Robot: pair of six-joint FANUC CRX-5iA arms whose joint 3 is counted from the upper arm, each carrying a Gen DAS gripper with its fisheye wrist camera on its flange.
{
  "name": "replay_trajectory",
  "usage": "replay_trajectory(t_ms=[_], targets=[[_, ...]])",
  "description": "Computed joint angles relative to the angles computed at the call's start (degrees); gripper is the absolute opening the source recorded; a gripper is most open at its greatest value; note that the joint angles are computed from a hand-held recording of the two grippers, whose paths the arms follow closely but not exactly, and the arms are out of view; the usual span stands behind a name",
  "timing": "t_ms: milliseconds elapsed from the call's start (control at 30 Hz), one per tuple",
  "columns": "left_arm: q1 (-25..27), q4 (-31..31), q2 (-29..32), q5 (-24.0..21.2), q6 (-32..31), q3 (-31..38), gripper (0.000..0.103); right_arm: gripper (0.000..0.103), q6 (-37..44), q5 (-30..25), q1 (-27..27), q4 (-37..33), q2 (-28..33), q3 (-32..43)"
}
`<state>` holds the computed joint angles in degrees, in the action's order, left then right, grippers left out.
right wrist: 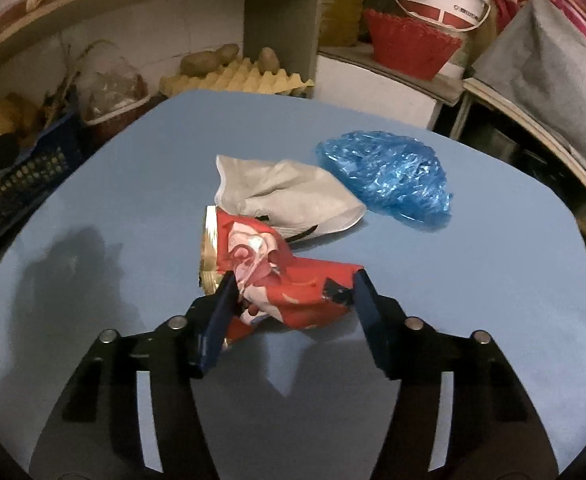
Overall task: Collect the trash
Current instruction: 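Grasp the brown paper bag with the left tool while the right tool grasps the red wrapper, then carry the red wrapper into the basket and open the right tool while the left tool holds the paper bag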
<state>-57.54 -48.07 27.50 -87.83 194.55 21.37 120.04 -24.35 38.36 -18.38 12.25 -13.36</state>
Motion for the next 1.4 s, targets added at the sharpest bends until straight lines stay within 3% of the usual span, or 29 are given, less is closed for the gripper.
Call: replay_trajectory(t_ms=[400, 967, 1233, 1400], targets=[[-0.38, -0.88, 4.05, -1.63, -4.33, 6.10, 0.055, 0.046, 8.59, -3.53, -5.99, -7.11, -3.16, 0.88], [-1.10, -1.51, 14.65, -2.80, -12.29, 21.18, 0.055, 0.046, 22.22, -9.60, -24.28, -19.24, -5.00, 4.96], [-2.86, -3.29, 22.94, -6.89, -19.89, 35.32, 0.055, 0.046, 27.44, -14.05, -32.44, -24.60, -4.34, 7.93], [-4.32, -5.70, 31.23, -11.53, -28.13, 50.35, 0.055, 0.046, 31.48, -16.51, -37.46, -27.58, -3.96, 9.48]])
